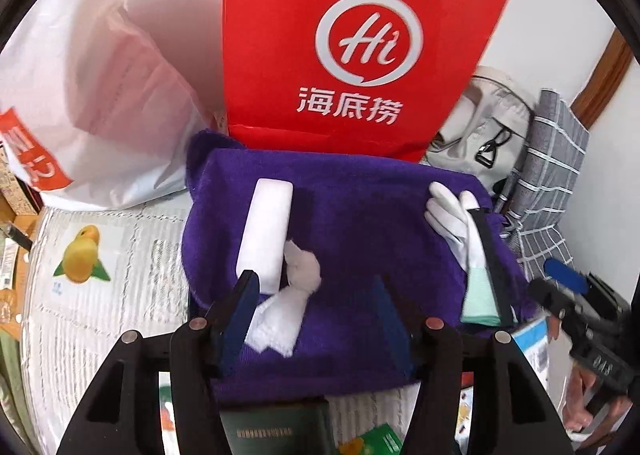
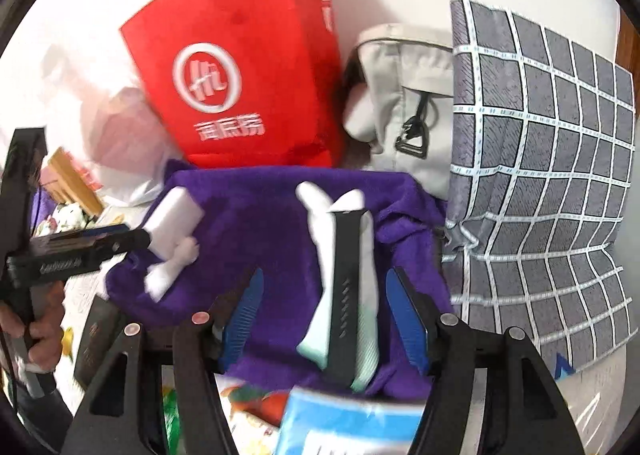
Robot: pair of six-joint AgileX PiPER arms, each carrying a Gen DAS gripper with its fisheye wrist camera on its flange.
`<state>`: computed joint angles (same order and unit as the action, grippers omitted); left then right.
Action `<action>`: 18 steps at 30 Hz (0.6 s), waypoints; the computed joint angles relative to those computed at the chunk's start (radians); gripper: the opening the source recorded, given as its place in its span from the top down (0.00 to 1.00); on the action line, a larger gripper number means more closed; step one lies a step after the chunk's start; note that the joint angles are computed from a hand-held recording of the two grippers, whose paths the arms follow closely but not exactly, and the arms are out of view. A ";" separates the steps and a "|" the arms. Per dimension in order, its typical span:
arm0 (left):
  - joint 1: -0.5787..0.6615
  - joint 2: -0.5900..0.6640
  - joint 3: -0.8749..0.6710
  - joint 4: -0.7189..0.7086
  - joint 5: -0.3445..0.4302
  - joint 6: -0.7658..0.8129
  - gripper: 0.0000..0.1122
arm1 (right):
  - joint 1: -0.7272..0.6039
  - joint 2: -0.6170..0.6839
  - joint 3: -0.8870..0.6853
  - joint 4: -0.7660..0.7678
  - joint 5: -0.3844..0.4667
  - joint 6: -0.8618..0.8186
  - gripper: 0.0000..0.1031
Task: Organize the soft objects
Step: 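Open both grippers to drop the tissue and strap onto the towel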
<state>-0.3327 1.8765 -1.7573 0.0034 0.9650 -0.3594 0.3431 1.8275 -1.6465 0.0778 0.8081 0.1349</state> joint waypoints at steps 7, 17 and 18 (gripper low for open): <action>-0.071 -0.149 0.130 0.066 0.022 -0.073 0.49 | 0.072 -0.244 0.280 0.070 -0.042 -0.025 0.38; -0.220 -0.374 0.370 0.217 0.026 -0.255 0.39 | 0.394 -0.577 0.710 -0.290 -0.101 0.371 0.19; -0.230 -0.393 0.395 0.225 0.021 -0.271 0.38 | 0.417 -0.591 0.735 -0.311 -0.111 0.409 0.15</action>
